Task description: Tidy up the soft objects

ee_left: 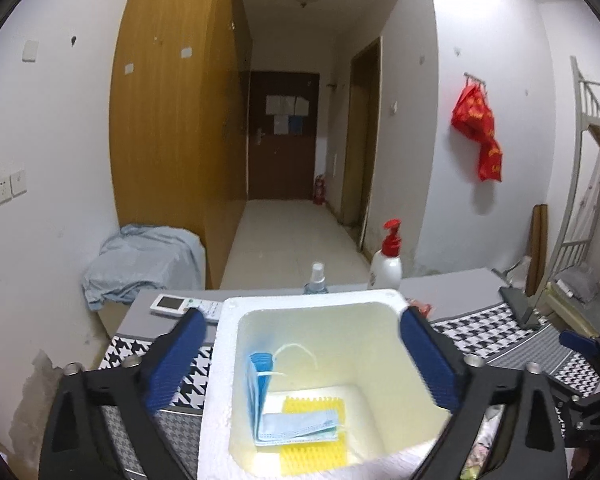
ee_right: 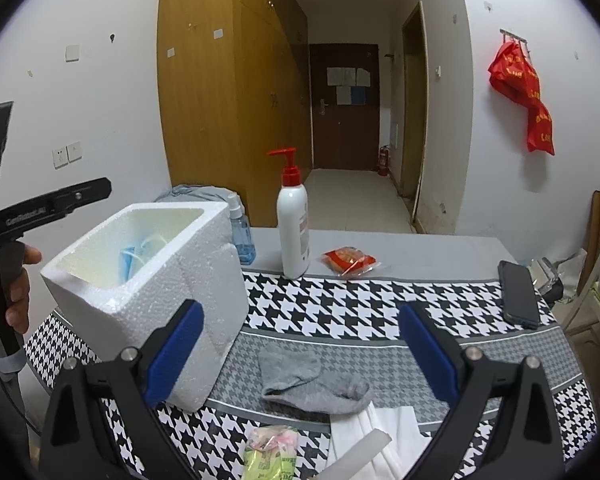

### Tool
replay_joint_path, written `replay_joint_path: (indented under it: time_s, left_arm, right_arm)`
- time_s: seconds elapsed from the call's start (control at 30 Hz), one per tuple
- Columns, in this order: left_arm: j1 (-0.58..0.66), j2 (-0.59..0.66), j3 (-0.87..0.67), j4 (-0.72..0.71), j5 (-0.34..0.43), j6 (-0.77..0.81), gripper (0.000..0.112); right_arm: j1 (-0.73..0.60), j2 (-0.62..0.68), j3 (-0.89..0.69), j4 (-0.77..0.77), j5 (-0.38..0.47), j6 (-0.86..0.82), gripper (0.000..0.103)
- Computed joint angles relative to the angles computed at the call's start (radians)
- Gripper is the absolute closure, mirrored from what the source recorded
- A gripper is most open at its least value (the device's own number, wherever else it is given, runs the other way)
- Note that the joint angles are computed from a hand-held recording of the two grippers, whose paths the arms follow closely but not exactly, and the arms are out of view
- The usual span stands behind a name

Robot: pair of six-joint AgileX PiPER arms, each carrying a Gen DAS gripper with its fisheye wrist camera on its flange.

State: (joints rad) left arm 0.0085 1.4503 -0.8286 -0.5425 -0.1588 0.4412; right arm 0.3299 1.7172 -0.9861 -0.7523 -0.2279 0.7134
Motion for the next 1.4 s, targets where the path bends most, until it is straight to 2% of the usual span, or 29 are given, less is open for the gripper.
replay_joint_path:
  time_s: [0.13,0.23,0.3,0.5,0.63,0.7,0.8,0.87,0.97,1.13,1.27,1.4]
  left_arm:
    - [-0.023,-0.102,0.081,0.073,-0.030,-0.066,0.010]
    - [-0.052,-0.178,0.136,0.041,-0.053,-0.026,0.010]
    - [-0.075,-0.228,0.170,-0.002,-0.062,0.024,0.010]
    - [-0.174,-0.340,0.245,-0.313,-0.092,0.345,0.010]
    - [-0.258,-0.407,0.285,-0.537,-0.137,0.554,0.010]
    - [-0.288,-0.432,0.303,-0.593,-0.155,0.599,0.010]
    - [-0.365,-0.464,0.330,-0.695,-0.212,0.672,0.010]
    - [-0.439,-0.484,0.354,-0.751,-0.286,0.705,0.010]
    - [-0.510,-0.497,0.379,-0.773,-0.348,0.694,0.010]
    - [-0.647,-0.487,0.417,-0.791,-0.481,0.630,0.010]
    - [-0.802,-0.463,0.448,-0.818,-0.634,0.581,0.010]
    - [-0.893,-0.437,0.470,-0.817,-0.718,0.515,0.010]
  right_arm:
    - [0.009,-0.059,0.053,0.171,0.013,-0.159,0.004]
    - [0.020,-0.116,0.103,0.308,0.021,-0.285,0.004]
    - [0.035,-0.163,0.143,0.460,0.029,-0.430,0.004]
    - [0.073,-0.289,0.253,0.758,0.021,-0.709,0.003]
    - [0.093,-0.365,0.321,0.864,0.014,-0.811,0.003]
    - [0.094,-0.404,0.357,0.888,0.012,-0.835,0.003]
    - [0.089,-0.447,0.399,0.890,0.006,-0.836,0.003]
    - [0.080,-0.479,0.432,0.856,-0.004,-0.806,0.003]
    - [0.059,-0.520,0.474,0.764,-0.017,-0.722,0.003]
    - [0.031,-0.575,0.555,0.702,-0.075,-0.688,0.003]
    - [-0.028,-0.607,0.601,0.515,-0.109,-0.522,0.003]
    - [-0.064,-0.624,0.636,0.434,-0.140,-0.468,0.003]
